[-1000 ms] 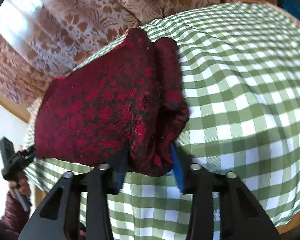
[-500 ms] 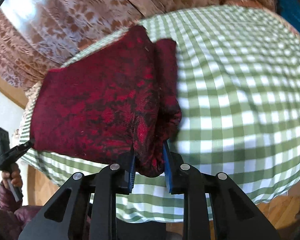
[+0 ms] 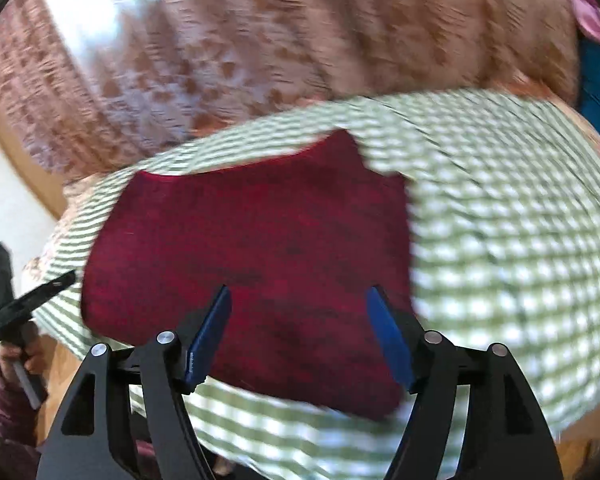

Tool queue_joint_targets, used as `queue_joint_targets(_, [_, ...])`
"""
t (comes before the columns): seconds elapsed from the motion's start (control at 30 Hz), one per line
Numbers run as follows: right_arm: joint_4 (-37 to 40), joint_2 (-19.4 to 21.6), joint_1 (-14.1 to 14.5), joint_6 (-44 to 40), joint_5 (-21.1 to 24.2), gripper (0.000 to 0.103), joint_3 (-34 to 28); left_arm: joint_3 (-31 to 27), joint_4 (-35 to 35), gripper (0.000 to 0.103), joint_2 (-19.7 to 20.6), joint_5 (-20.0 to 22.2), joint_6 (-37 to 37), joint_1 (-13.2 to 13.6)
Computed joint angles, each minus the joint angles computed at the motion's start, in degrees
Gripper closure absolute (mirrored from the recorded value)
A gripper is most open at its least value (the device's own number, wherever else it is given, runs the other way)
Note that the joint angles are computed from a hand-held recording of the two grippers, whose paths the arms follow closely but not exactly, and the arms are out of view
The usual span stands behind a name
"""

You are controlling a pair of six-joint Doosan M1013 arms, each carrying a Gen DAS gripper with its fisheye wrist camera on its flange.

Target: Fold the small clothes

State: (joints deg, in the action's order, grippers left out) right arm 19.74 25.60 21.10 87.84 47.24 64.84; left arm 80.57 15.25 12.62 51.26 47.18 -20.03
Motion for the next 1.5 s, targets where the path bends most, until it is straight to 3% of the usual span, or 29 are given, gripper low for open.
queue_joint_targets(0.03, [-0.09, 0.58, 0.29, -0.48, 0.42, 0.034, -0.88, -0.93, 0.99, 0.065, 0.88, 2.45, 0.14, -0.35])
queue_joint_targets(0.1, [-5.40, 2.78, 1.89, 1.30, 2.57, 0.034, -3.96, -1.31, 2.27, 0.064, 1.18, 3.45, -1.02, -0.75])
queue_joint_targets(0.13, [-8.59, 4.19, 2.41, 3.26, 4.86, 0.034, -5.67, -1.54, 3.97, 0.055, 1.11, 3.60, -2.46, -1.08])
queue_joint_targets(0.2, [-11.00, 5.93, 2.59, 6.37, 7.50, 0.032, -6.97, -1.71, 7.34, 0.047, 0.82, 3.59, -4.67, -1.82])
queue_joint_targets(0.3, [-8.37, 5.19, 2.37, 5.81, 3.63, 0.019, -4.71, -2.75, 9.41, 0.047, 0.90, 3.32, -4.18, -2.28])
queue_joint_targets(0.5, [-10.88, 5.71, 3.48, 5.84, 4.15, 0.009, -5.41, -5.41, 14.52, 0.046, 2.00, 4.92, -4.08, -3.45])
queue_joint_targets(0.87, [-7.53, 6.58, 2.96, 4.47, 6.64, 0.003, -6.70, -7.33, 15.79, 0.046, 3.29, 5.70, -5.00, -3.59])
queue_joint_targets(1.03, [-3.61, 6.03, 2.21, 3.12, 5.09, 0.003, -5.42, -8.11, 15.64, 0.046, 3.99, 6.20, -4.46, -3.31])
queue_joint_targets(1.2, [-2.11, 5.67, 1.99, 1.94, 4.26, 0.003, -4.64, -8.24, 8.37, 0.040, 4.09, 1.78, -3.23, -0.85])
queue_joint_targets(1.5, [-0.94, 5.34, 1.83, -0.08, 3.03, 0.003, -3.91, -11.91, -14.87, 0.041, 7.35, -3.31, 3.33, 6.38])
